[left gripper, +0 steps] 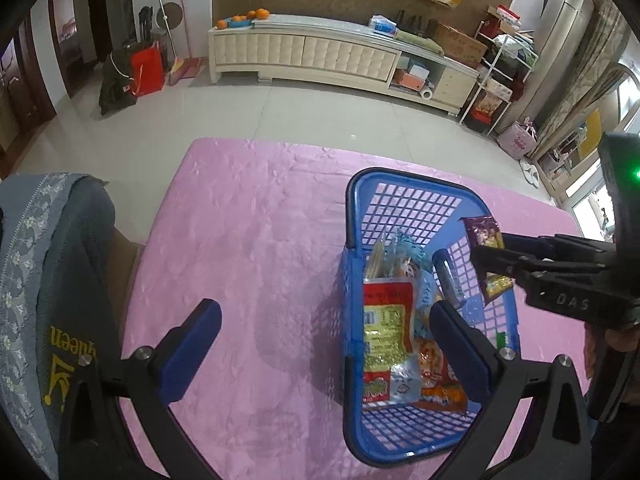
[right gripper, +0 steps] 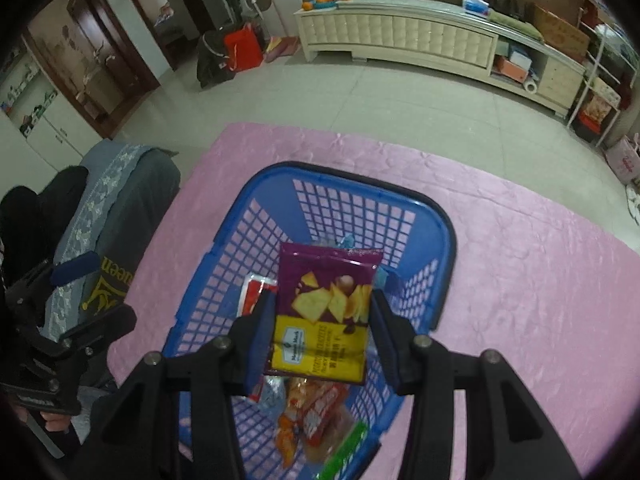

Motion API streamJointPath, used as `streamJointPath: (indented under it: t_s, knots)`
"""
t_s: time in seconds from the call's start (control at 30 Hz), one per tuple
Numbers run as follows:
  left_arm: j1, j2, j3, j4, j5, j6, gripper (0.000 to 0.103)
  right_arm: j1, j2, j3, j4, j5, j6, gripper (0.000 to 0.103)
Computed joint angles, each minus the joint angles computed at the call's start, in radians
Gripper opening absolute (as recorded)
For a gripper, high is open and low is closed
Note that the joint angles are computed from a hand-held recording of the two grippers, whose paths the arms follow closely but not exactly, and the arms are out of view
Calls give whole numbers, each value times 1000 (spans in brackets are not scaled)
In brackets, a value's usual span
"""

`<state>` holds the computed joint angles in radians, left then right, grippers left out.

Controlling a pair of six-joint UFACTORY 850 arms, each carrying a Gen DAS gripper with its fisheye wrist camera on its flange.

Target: Organize snacks

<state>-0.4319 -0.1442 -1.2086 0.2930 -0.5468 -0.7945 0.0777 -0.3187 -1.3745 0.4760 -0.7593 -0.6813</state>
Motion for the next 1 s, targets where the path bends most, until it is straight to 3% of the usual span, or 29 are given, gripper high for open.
streamJointPath:
  t_s: [0.13,0.23,0.43,0.47,0.5,0.6,0.83,1.0]
  knots:
    - [14,-21,-6,-32,17,35,103,12,-32,-23,-8,-2,6,52]
    - [14,-30,-5,-37,26,50,103,37,-36,-22,-78,52,34,52]
    - [18,-46,-14,-25,33,49,103,45,-74,-63,-27,18,1,53]
    - [20,-47,-15,-28,31,52,103,46,-80,-67,-26,15,4,59]
    - [21,-50,-19,-25,27,49,103,45,-85,-71,-28,14,4,72]
    - [20,-45,-16,-13,29,40,103,36,-88,-68,3,12,-23,90]
    - [-9,-14,12,25,56,-8,103,10,-47,-36,48,33,-62,95]
    - [-61,48,75,123,131,-101,103,-19,55,60,93,90,-161,97]
